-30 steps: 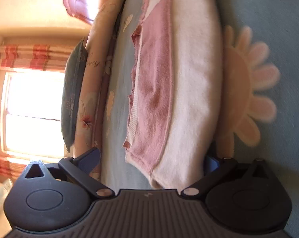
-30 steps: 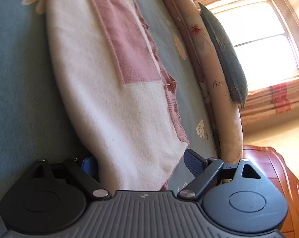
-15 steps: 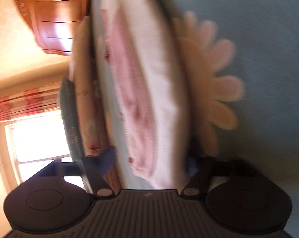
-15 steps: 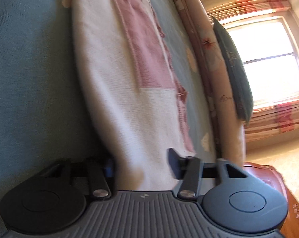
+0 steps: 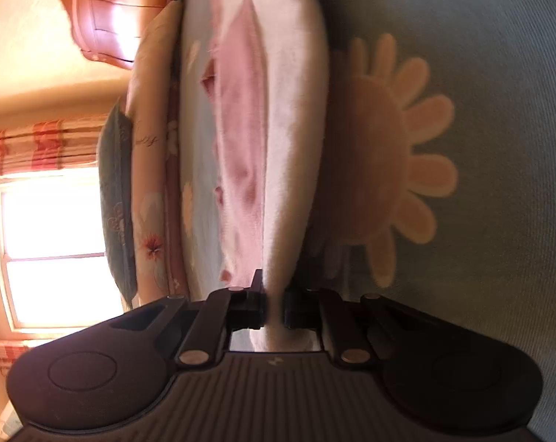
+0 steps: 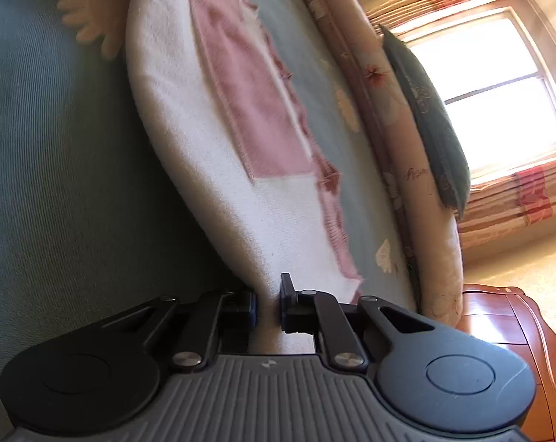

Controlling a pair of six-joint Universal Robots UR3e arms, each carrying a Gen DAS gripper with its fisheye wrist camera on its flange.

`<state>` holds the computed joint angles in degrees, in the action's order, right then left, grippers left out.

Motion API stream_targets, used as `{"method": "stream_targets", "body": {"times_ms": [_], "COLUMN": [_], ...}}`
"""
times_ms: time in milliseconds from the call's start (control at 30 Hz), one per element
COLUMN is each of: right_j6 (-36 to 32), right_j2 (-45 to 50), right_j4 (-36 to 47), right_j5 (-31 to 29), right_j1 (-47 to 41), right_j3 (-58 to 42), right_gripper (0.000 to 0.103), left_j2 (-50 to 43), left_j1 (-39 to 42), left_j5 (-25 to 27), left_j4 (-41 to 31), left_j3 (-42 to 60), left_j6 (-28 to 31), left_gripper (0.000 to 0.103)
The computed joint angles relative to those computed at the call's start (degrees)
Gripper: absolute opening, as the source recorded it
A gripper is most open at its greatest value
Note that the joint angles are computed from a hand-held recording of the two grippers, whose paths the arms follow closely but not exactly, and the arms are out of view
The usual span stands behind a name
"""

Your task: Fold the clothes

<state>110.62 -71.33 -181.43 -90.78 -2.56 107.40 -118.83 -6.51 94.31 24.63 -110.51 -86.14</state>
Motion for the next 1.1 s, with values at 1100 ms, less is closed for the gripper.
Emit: {"method": "stream_targets", "body": {"times_ms": [1100], "right_j6": [-6.0], "right_j2": [-57.2], "right_j4": [53.4], "right_j5": [7.8], "right_j1": [-8.6], "right_j3": [19.1], "right_gripper": [0.031], "left_j2": [83.6], "left_j1": [25.7], "left_j5": [-20.1], "left_j4": [-75.7], "left_j3": [-24.4], "left_j6": [5.7], "left_gripper": [0.017]}}
